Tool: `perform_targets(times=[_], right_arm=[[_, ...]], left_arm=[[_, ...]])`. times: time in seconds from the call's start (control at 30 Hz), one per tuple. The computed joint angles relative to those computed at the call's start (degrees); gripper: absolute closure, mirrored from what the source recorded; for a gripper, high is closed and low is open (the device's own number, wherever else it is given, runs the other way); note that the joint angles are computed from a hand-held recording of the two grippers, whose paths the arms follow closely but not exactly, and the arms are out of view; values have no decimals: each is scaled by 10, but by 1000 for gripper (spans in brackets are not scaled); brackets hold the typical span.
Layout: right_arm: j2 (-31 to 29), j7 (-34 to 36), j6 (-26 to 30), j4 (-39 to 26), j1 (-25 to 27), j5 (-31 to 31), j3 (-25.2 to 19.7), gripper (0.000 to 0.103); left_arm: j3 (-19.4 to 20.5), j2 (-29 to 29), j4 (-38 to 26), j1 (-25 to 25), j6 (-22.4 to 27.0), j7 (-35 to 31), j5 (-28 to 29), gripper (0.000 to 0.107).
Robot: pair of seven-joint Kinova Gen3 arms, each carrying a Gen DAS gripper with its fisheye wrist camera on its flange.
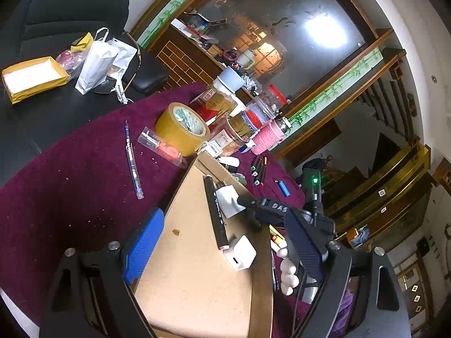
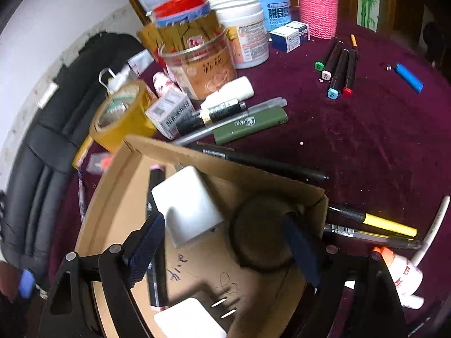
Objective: Organize rigid objects
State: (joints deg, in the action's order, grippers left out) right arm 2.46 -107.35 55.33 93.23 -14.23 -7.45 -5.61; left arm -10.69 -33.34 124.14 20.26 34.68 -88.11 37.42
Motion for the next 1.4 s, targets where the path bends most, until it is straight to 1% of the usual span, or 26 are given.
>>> perform_targets(times=[0.07,0.17,0.23,0.27,0.33,0.4,0.47,0.53,0.57,0.6,0.63,0.67,0.73,0.8,0.83,0.9,0.97,1.03,1.07,1.1,1.13,1.17,1.27,1.33,1.37,1.4], right_arm=[[-9,30,-17,10,38,-44,-29,14],[6,99,4,-2,111,-114,-85,14],[13,138,14,-2,131,-160,-95,14],[22,153,27,-9,133,-184,-89,14],[9,174,27,1,107,-211,-46,14],[-31,179,13,26,79,-217,7,14],[-72,169,3,44,63,-196,37,14],[-125,159,-5,66,62,-160,48,14],[-151,156,-4,76,67,-137,51,14],[-173,145,-13,85,72,-114,48,14],[-198,136,-30,101,87,-90,35,14],[-224,130,-43,116,113,-67,20,14],[-277,125,-57,142,166,-20,-7,14],[-327,109,-85,175,199,26,-15,10],[-341,104,-94,185,204,40,-7,6],[-354,87,-94,192,193,74,22,4],[-366,86,-110,207,205,104,36,4],[-388,85,-147,230,238,143,31,4],[-400,89,-170,243,249,150,35,4],[-405,97,-186,248,249,147,49,3],[-403,107,-192,248,242,135,73,0],[-392,126,-188,241,228,113,100,0],[-335,166,-159,210,210,44,180,1],[-311,190,-162,211,199,5,233,1],[-310,199,-173,221,188,-1,256,1],[-312,201,-187,235,182,2,268,1]], left_arm=[[2,-2,1,-3,1,3,-3,21],[-1,-4,4,0,-2,5,0,21],[-2,-4,3,1,1,5,-2,21],[0,-4,2,0,4,7,-3,21],[20,-2,-6,-23,18,9,-4,21],[69,-8,-19,-65,28,45,-37,21],[122,-23,-36,-106,35,74,-83,21],[175,-44,-52,-142,33,98,-130,21],[202,-57,-57,-155,22,104,-153,20],[225,-70,-55,-161,2,120,-171,16],[238,-79,-50,-155,-22,130,-179,5],[241,-80,-54,-139,-39,130,-178,4],[225,-48,-65,-86,-47,105,-148,4],[211,5,-89,-41,-16,102,-130,4],[219,31,-103,-30,1,115,-135,4],[263,64,-124,-29,14,150,-172,4],[316,75,-137,-44,7,196,-214,4],[368,90,-156,-57,0,241,-255,4],[383,99,-164,-57,-5,253,-268,4],[387,114,-172,-45,-12,256,-271,4],[389,128,-183,-36,-10,263,-276,4],[402,141,-195,-37,0,279,-288,4],[463,184,-247,-59,47,349,-353,4],[506,205,-270,-84,80,395,-395,4],[520,219,-281,-88,94,418,-415,4],[524,232,-287,-84,103,434,-426,5]])
